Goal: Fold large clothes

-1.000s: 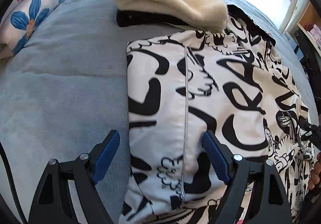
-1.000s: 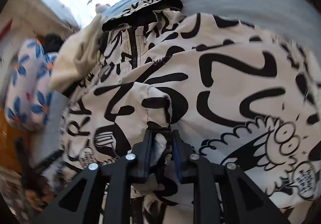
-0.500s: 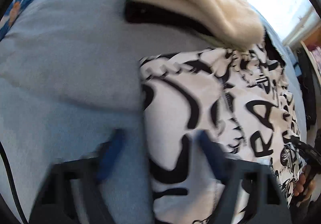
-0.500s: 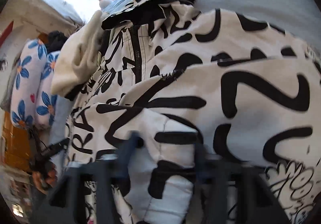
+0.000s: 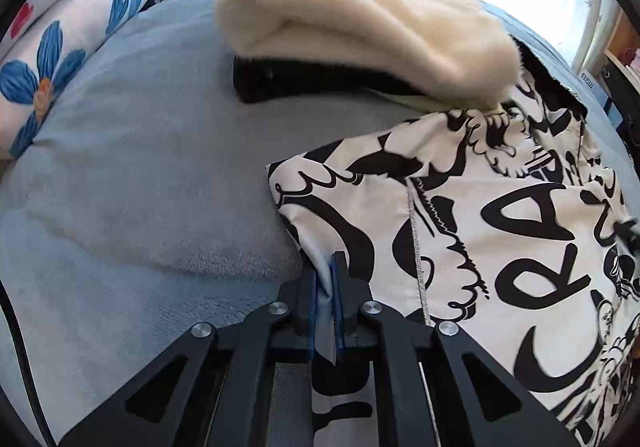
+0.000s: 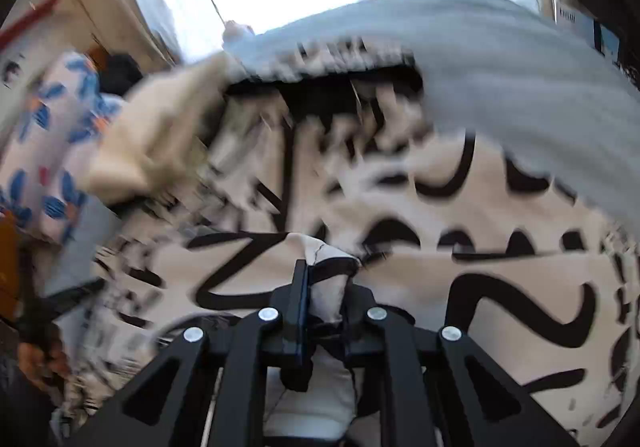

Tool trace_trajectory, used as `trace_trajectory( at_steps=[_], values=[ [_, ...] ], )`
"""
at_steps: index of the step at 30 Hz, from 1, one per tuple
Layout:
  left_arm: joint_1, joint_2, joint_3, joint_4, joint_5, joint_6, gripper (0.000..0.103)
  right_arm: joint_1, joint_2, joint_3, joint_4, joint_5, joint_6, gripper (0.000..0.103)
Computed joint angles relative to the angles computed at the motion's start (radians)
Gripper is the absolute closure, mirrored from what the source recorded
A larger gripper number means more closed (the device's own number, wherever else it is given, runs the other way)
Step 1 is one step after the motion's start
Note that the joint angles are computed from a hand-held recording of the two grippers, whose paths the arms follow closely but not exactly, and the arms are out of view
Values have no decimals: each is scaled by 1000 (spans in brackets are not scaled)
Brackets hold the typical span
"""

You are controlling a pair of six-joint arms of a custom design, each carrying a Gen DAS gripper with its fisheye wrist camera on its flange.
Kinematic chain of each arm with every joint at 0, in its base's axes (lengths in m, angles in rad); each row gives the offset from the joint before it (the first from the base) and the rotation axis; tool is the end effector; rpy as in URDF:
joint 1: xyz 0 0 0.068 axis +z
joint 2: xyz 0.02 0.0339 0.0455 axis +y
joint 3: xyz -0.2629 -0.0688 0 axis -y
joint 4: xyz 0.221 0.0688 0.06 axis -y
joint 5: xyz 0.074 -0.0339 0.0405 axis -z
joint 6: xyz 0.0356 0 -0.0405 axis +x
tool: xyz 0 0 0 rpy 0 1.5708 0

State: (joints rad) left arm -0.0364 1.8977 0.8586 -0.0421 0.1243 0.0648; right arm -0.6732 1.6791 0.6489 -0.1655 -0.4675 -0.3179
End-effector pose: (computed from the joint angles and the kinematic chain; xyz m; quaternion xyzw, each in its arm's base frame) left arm 0.3192 -0.0160 0.1059 0.0640 0.9663 -0.0568 0.2427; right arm 0.2073 -0.1448 0.1178 0.1264 0.9483 0.1139 0.2678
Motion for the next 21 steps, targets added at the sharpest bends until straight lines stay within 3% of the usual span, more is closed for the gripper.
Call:
trace_trajectory(
  at_steps=[2,3,5,8,14,17,21],
  values=[
    [6,-6,-6,-4,-7,10,94,-29,20,20,-43,-31,6,83],
    [7,-7,6,-26,-7,12,88,-59,13,38,-96,-58,4,82],
    [16,-11,48,-115,-6,17,72,-118,2,72,-203,-102,-20,67],
    [42,-90,19,-194,30,42,64,-227,-36,102,-393,-141,-138,56],
    [55,-435,-195,-316,84,147,55,-423,-85,88,-653,-173,-374,56],
    [69,-593,-282,-410,180,137,55,-458,-58,78,-712,-216,-383,56],
    [26,-699,-387,-431,240,117,56,-370,-148,-17,-562,-202,-239,57]
  ],
)
